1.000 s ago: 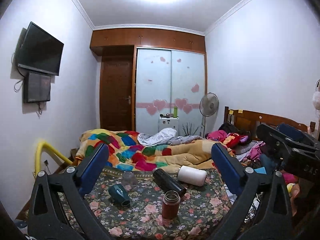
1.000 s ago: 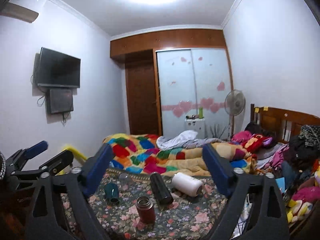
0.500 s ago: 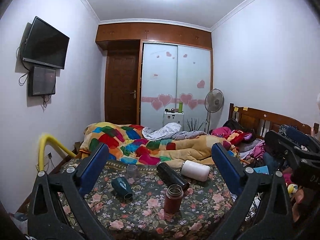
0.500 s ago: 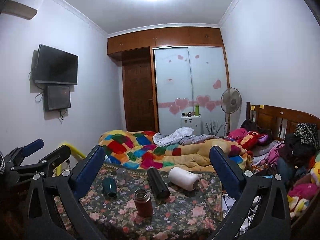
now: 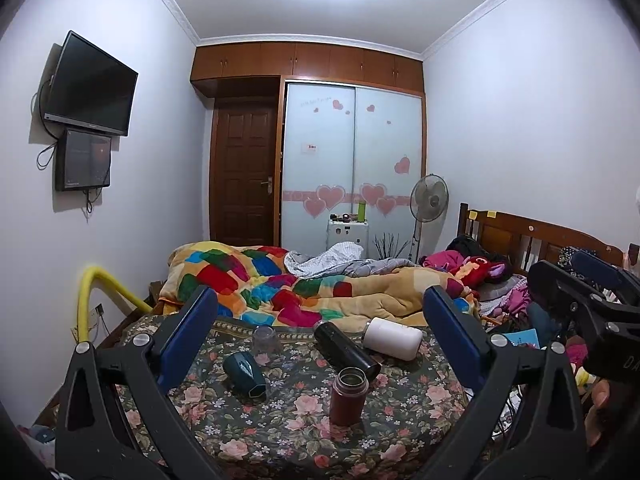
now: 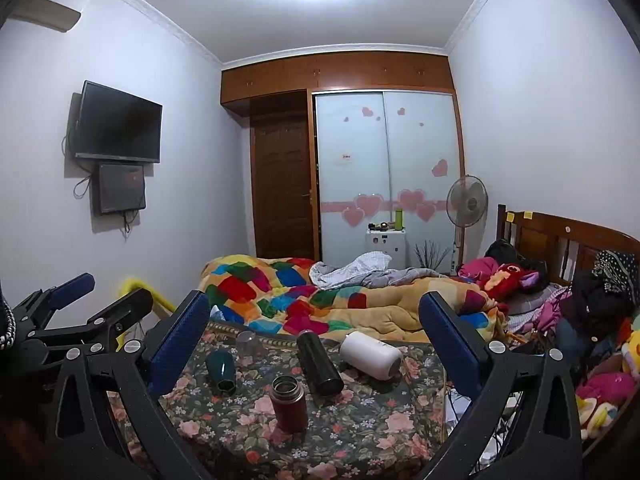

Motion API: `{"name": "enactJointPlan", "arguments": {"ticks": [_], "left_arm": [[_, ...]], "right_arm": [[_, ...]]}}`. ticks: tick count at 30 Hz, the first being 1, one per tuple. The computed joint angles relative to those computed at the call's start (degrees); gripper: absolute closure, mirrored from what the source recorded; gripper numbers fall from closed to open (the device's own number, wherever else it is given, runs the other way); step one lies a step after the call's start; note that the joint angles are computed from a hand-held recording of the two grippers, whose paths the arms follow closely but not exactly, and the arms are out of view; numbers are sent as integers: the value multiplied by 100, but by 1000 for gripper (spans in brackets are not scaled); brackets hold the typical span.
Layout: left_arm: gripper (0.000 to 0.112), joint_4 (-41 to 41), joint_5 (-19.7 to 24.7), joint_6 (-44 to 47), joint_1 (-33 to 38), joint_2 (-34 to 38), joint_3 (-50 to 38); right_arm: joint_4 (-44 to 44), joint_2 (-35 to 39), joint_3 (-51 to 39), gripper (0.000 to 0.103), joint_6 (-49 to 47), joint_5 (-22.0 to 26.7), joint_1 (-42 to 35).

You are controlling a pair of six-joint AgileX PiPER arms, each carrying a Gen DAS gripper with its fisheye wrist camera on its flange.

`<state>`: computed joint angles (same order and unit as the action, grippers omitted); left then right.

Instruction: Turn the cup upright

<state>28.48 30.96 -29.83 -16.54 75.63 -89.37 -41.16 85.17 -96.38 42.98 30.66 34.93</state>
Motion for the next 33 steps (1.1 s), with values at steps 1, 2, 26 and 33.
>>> {"name": "enactJointPlan", "arguments": {"ticks": [1, 2, 26, 33], "left_arm": [[9, -14, -7, 3, 4, -3, 11], [9, 44, 16, -49, -28, -8, 9], [9, -107, 34, 80, 10, 17, -46], [9, -165, 25, 103, -14, 41, -78]], "right_arm": [[8, 10, -10, 0, -6, 8, 5], [35, 17, -35, 0, -37, 29, 8], [32, 55, -76, 0, 11, 58, 28], [52, 49, -76, 0, -8, 58, 28]]}}
